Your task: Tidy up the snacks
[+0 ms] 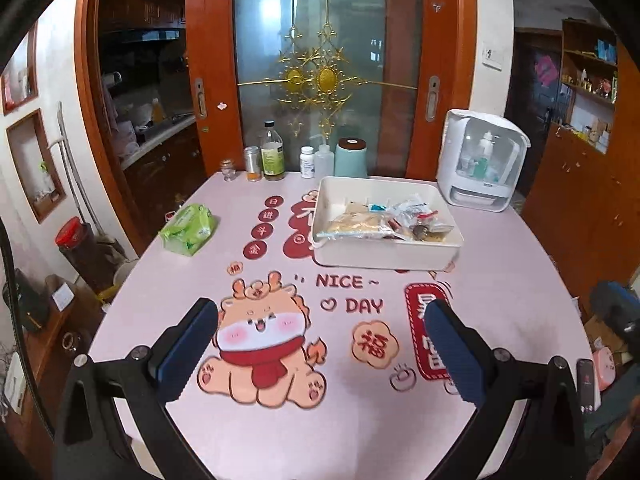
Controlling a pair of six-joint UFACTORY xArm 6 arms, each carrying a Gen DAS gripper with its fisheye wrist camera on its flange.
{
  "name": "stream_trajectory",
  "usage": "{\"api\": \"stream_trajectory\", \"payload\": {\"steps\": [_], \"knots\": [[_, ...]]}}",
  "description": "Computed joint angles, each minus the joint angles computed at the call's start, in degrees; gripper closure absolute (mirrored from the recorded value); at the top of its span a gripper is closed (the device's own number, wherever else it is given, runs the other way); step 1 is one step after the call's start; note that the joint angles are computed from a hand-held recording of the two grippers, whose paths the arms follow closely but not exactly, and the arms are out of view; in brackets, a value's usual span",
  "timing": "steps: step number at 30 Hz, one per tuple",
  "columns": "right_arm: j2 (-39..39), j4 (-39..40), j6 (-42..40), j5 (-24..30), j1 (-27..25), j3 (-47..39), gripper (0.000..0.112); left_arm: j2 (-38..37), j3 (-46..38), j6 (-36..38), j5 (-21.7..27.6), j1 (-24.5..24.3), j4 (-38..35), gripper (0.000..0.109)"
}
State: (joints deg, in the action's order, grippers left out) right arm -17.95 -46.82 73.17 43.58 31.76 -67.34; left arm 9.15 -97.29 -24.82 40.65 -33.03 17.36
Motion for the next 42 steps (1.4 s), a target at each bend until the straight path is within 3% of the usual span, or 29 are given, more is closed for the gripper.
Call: {"api": "stream_trajectory", "payload": {"steps": [4, 13, 22, 28, 36, 42], "knots": [[-1.82, -5.63, 4.81, 6.20, 4.25, 1.74, 0.035, -6.08, 8.25, 0.89, -3.47, -0.63, -2.81, 0.006], [-5.72, -9.88, 12.14, 7.65, 8.62, 8.13, 0.035, -13.13, 19.12, -9.36, -8.47, -5.26, 9.29, 0.006], [-6.72, -11.09, 15.18, 9.39, 9.35, 9.50, 0.035, -12.95, 19.48, -8.87, -7.78, -6.33, 8.10, 0.006], [-4.32, -10.41, 12.95, 11.28, 10.20, 7.95, 0.035, -11.37, 17.73, -10.90, -4.17, -6.21, 7.91, 0.006], [-3.76, -6.25, 11.17, 7.50, 7.60, 8.89, 0.035, -9.74, 17.20, -9.28, -3.16, -5.99, 7.26, 0.006], [-2.96, -5.87, 10.87, 7.59, 7.18, 8.31, 0.035, -9.19, 16.88, -9.51, -3.24, -5.74, 7.58, 0.006]]}}
